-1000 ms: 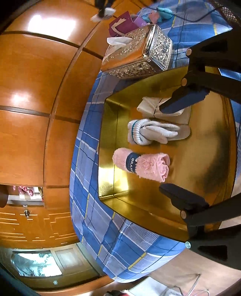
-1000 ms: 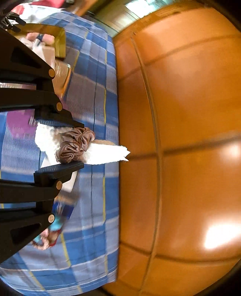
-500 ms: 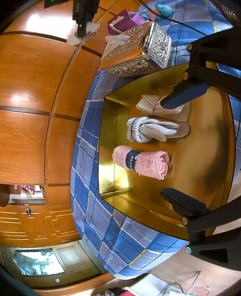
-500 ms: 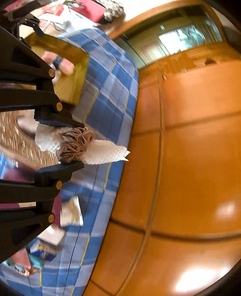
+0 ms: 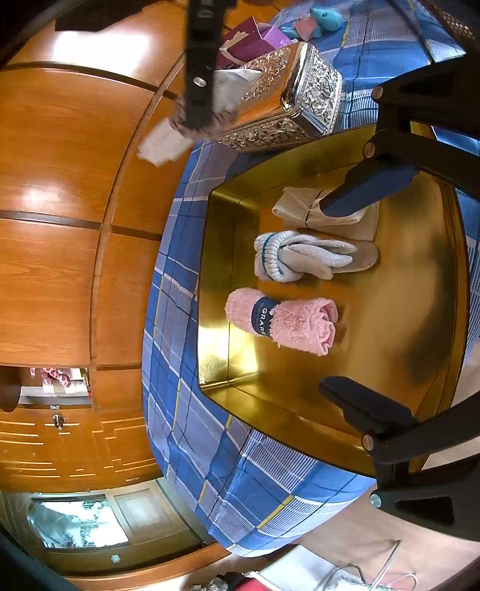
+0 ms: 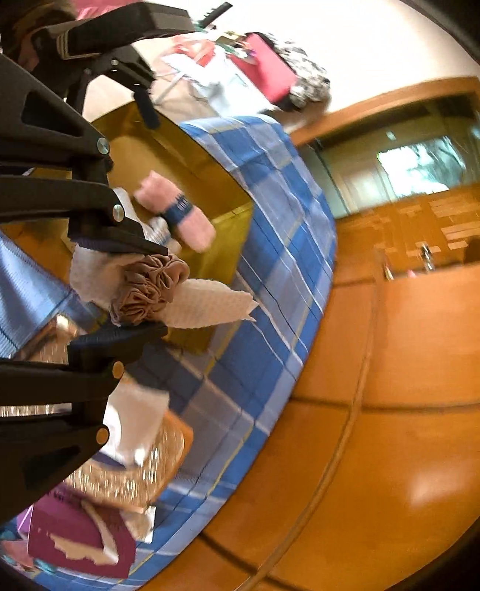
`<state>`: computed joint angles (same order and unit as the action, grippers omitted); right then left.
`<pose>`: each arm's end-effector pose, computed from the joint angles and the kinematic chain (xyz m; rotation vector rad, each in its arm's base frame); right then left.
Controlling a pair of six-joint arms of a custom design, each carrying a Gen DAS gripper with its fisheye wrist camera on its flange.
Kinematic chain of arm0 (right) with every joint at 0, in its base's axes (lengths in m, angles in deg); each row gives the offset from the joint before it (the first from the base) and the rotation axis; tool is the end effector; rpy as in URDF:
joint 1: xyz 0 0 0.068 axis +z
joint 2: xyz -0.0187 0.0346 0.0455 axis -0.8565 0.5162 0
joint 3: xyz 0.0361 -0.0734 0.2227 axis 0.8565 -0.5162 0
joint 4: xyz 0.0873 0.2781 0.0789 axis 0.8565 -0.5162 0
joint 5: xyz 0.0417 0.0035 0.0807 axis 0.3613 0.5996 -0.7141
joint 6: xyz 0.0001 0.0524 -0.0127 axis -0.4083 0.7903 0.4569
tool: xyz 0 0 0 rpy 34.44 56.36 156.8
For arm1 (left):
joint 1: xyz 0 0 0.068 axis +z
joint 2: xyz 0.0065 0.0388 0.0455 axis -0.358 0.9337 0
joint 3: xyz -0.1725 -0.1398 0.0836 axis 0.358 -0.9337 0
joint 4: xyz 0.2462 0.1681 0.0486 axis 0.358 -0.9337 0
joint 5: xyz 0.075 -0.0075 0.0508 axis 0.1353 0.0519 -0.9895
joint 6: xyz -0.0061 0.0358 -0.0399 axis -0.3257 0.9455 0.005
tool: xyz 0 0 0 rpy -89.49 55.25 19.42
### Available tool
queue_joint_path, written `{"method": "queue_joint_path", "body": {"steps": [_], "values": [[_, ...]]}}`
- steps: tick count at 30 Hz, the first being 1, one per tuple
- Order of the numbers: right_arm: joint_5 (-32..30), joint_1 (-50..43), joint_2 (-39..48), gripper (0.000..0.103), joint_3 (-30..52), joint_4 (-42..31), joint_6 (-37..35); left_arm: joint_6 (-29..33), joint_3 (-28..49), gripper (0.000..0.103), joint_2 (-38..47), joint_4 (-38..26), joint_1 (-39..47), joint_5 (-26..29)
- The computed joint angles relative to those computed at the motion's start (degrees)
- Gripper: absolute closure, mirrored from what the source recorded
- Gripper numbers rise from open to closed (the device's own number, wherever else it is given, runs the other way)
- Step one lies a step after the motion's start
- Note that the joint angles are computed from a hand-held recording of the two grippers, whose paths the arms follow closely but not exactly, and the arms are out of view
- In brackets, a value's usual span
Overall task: Organize soft objects
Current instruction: 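Carry the white cloth with brown scrunchie into the tray, open the right tool, then move both tools away from the tray toward the remaining pile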
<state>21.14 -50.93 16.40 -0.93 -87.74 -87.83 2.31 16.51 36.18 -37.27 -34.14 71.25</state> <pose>0.3799 0.0702 0.2387 -0.9838 2.3118 0.4868 0.2554 -0.0491 0.1726 -0.3572 2.3457 0.0445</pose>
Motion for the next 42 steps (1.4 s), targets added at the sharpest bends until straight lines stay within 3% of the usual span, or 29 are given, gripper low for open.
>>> {"method": "queue_joint_path", "body": {"steps": [10, 19, 21, 34, 42], "values": [[8.41, 7.34, 9.69, 0.065, 4.32, 3.31, 4.43, -0.77, -0.42, 0.014, -0.32, 0.49, 2.05, 1.74], [9.13, 8.18, 12.06, 0.052, 5.01, 5.04, 8.74, -0.39, -0.6, 0.014, -0.61, 0.36, 2.9, 1.8], [7.81, 7.44, 10.93, 0.046, 4.03, 5.38, 9.28, -0.31, -0.52, 0.014, -0.54, 0.28, 2.63, 1.62], [6.42, 3.47, -7.63, 0.046, -13.29, 13.63, 9.86, -0.17, -0.57, 0.014, -2.83, -0.56, -0.04, -1.33], [2.77, -2.08, -18.01, 0.046, -20.32, 15.06, 9.01, -0.35, -0.34, 0.014, -2.86, -0.73, -2.57, -1.83]]}}
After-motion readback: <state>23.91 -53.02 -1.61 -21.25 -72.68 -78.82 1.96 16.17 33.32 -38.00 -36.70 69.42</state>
